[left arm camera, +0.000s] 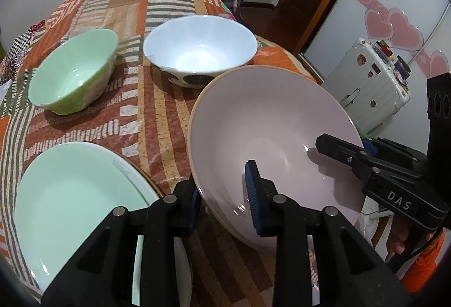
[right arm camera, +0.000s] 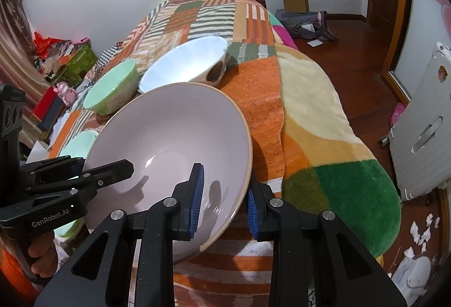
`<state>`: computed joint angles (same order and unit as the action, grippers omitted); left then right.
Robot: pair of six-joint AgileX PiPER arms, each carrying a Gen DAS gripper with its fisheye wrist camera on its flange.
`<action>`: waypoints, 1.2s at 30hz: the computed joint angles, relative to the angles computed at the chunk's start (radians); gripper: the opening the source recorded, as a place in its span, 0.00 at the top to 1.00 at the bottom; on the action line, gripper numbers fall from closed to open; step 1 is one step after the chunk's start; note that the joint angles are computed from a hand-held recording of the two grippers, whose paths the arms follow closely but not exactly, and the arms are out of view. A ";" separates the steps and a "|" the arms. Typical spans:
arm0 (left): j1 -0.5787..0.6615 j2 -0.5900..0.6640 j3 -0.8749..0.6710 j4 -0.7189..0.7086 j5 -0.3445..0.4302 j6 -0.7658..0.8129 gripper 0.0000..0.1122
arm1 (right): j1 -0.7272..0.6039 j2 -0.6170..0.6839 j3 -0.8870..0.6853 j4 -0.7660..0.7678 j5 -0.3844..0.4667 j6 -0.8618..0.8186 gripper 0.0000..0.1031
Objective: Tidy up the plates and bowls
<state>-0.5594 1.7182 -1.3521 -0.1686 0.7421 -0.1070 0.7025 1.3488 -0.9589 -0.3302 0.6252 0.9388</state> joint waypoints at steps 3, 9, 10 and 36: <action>0.011 -0.043 0.024 -0.001 -0.005 0.005 0.74 | 0.028 -0.003 -0.020 -0.036 0.015 0.037 0.76; 0.038 -0.123 0.070 -0.005 -0.009 0.015 0.74 | 0.091 0.018 -0.082 -0.109 0.046 0.110 0.76; 0.047 -0.137 0.079 -0.010 -0.008 0.021 0.74 | 0.103 0.029 -0.097 -0.120 0.051 0.121 0.76; 0.491 -0.479 0.336 -0.217 0.041 0.312 0.74 | 0.321 0.355 -0.509 -0.150 0.125 0.099 0.76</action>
